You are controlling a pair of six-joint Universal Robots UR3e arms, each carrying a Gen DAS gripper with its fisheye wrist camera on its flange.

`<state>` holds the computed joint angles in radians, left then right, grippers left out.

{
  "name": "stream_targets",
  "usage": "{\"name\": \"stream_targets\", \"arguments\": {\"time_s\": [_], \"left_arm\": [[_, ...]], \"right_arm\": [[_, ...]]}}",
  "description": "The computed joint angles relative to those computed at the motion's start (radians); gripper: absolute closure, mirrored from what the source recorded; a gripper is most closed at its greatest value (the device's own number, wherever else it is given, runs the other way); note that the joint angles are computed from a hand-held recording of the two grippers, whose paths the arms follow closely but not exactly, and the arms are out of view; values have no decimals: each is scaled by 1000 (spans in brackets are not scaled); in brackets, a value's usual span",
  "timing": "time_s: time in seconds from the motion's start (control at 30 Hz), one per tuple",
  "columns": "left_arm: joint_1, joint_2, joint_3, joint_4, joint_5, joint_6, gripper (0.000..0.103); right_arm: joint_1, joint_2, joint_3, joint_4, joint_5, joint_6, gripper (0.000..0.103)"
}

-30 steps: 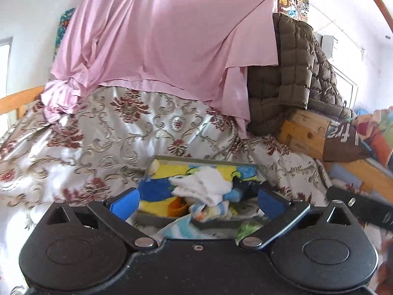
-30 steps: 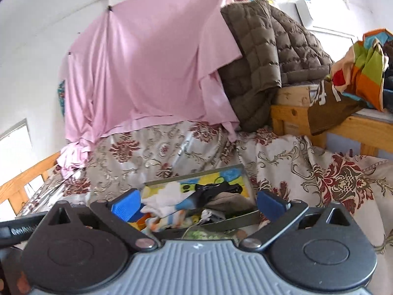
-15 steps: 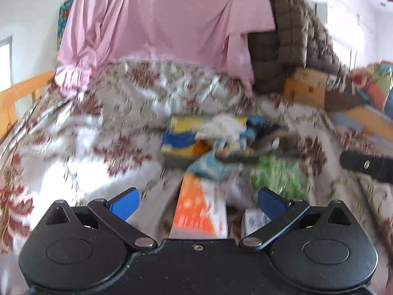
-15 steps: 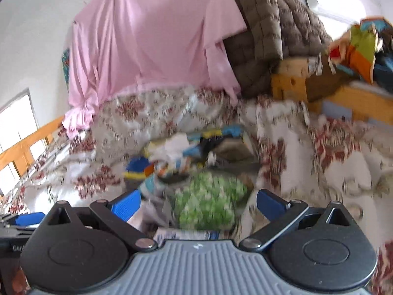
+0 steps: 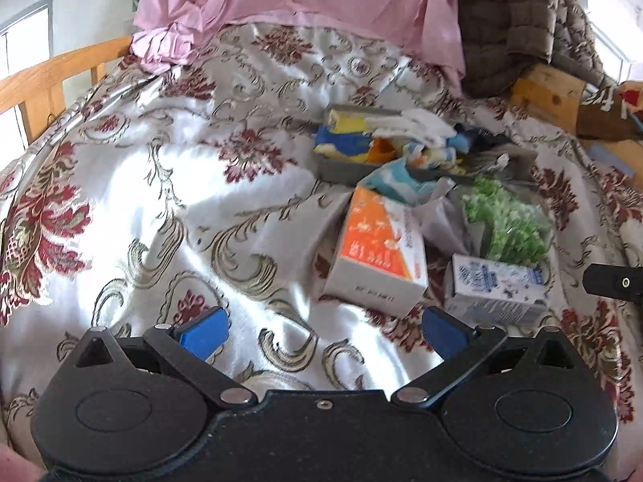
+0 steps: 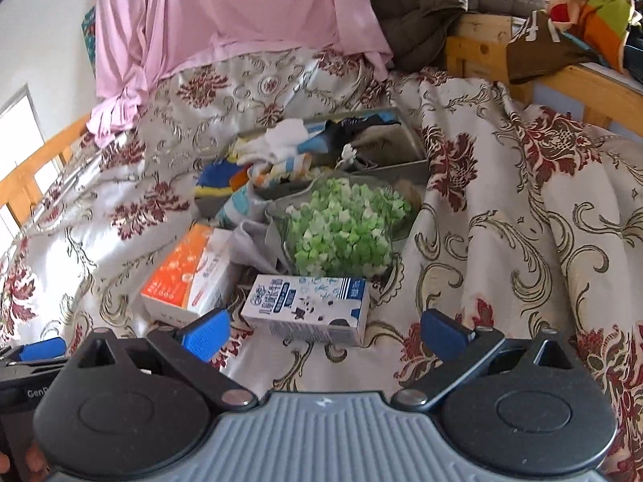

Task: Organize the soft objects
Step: 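Move both tools back over the pile beside the orange box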

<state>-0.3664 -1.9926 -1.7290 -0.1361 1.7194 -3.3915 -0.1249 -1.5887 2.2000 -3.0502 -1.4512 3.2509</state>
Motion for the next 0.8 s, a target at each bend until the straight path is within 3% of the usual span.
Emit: {"name": "stream_targets", "arguments": {"time_s": [0.13, 0.53, 0.8], "left_arm": [[11, -1, 19, -57, -8, -31, 1], [4, -21, 50, -48, 22, -39, 1], [27, -30, 102, -131, -20, -72, 1]], "right_arm": [[7, 16, -25, 37, 1, -4, 0], [-2, 62, -49, 22, 57, 6, 0], [37, 151, -92, -49, -5, 36, 0]]}}
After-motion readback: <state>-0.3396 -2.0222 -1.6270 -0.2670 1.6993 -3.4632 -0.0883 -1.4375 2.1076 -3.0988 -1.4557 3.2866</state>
